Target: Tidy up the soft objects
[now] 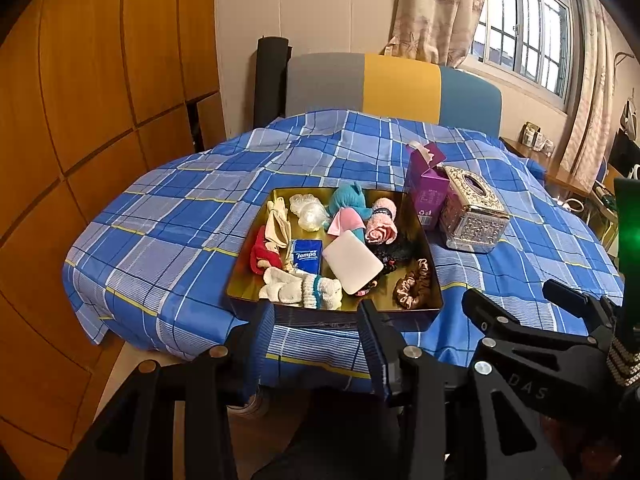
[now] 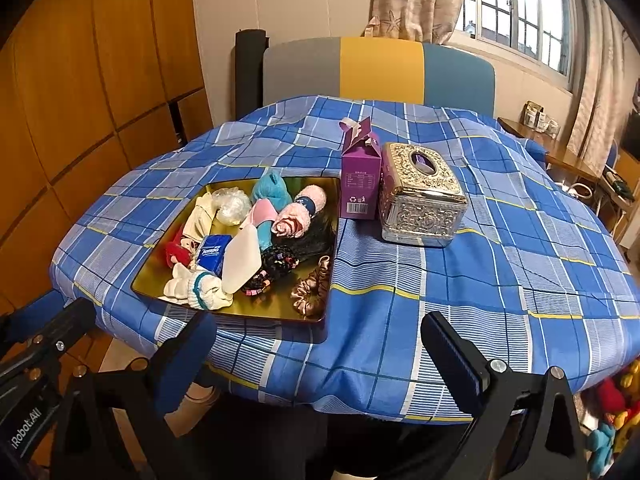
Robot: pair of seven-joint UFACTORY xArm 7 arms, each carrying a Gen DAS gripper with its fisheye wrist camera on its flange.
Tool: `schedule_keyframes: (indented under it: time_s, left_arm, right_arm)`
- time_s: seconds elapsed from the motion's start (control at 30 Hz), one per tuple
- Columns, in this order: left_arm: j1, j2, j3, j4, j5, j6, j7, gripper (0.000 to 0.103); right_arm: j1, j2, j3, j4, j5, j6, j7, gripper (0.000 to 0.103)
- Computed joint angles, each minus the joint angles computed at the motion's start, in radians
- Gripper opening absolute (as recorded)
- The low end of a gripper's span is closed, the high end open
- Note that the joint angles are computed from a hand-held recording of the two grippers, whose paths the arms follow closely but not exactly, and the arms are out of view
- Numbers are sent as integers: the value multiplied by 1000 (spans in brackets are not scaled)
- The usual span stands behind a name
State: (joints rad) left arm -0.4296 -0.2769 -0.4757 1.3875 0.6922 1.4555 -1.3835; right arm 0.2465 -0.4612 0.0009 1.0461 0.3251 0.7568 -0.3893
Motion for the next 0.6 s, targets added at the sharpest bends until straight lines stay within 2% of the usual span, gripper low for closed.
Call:
schedule_keyframes:
  time_s: [0.43,0.6]
  left_arm:
    - [10,-22,6,-24,-13,-30,-21,43]
    - [23,-4,-23,-15,36,13,-55,38]
  right_arm:
    - [-4,10,2,5,-2,8,9,103]
    - [-11,23,-1,12,-1,11,15,103]
